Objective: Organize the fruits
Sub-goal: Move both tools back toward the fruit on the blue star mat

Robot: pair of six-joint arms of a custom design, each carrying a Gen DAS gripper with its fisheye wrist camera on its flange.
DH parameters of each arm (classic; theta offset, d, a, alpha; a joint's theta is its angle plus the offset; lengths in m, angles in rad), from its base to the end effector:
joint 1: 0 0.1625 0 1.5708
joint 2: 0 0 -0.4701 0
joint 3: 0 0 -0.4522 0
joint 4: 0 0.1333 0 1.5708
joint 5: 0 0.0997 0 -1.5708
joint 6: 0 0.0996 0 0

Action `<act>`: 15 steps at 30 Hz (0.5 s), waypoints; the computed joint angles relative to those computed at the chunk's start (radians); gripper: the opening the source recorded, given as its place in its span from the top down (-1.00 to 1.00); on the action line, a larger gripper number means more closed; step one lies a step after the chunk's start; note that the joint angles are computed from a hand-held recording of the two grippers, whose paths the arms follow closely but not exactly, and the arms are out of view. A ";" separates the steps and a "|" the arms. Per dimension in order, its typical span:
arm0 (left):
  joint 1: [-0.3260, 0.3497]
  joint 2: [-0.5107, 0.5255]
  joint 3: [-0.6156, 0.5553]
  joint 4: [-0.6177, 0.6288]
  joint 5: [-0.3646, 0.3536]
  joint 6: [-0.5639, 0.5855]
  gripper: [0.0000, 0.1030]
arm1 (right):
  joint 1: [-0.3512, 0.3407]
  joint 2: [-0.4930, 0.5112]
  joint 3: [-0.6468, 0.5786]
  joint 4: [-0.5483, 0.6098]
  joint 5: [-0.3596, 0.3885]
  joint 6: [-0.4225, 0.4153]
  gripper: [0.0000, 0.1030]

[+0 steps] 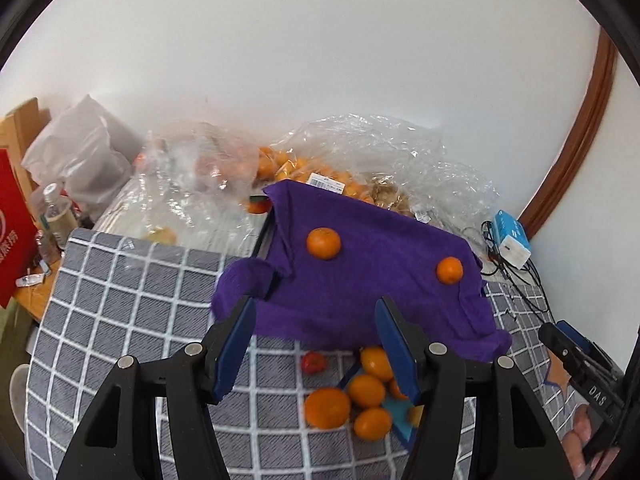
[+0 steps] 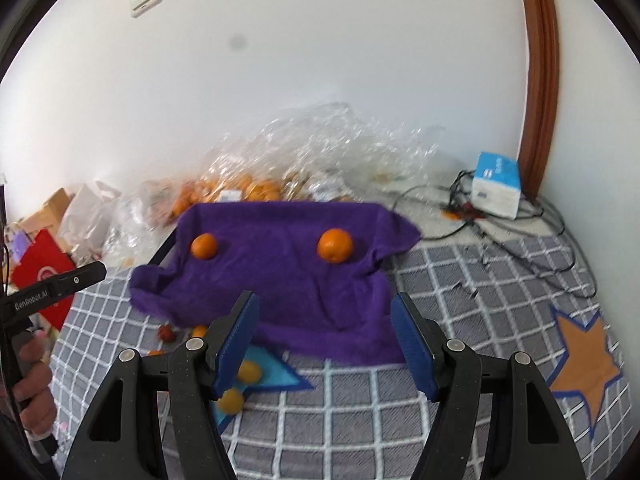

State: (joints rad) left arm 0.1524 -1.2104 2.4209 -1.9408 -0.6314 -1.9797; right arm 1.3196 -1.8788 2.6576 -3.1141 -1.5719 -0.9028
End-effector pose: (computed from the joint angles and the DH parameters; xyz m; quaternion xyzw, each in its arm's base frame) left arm -0.3114 -0.2640 0.0657 -0.0481 0.8334 -0.4564 0.3080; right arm 0.0494 -0.3433 0.2900 0.2968 -0.8791 0.3123 0.2039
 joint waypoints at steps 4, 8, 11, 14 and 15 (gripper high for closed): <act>-0.050 0.011 0.024 -0.004 -0.036 -0.032 -0.15 | -0.044 -0.048 0.031 0.059 0.026 -0.046 -0.32; -0.088 0.034 0.051 -0.032 -0.069 -0.076 -0.15 | -0.097 -0.080 0.069 0.083 0.056 -0.102 -0.14; -0.099 0.056 0.074 -0.092 -0.106 -0.064 -0.15 | -0.140 -0.089 0.104 0.071 0.085 -0.152 -0.14; -0.118 0.069 0.104 -0.145 -0.134 -0.062 -0.15 | -0.160 -0.074 0.139 0.031 0.094 -0.201 -0.13; -0.123 0.072 0.112 -0.160 -0.142 -0.066 -0.15 | -0.163 -0.062 0.152 0.016 0.094 -0.219 -0.12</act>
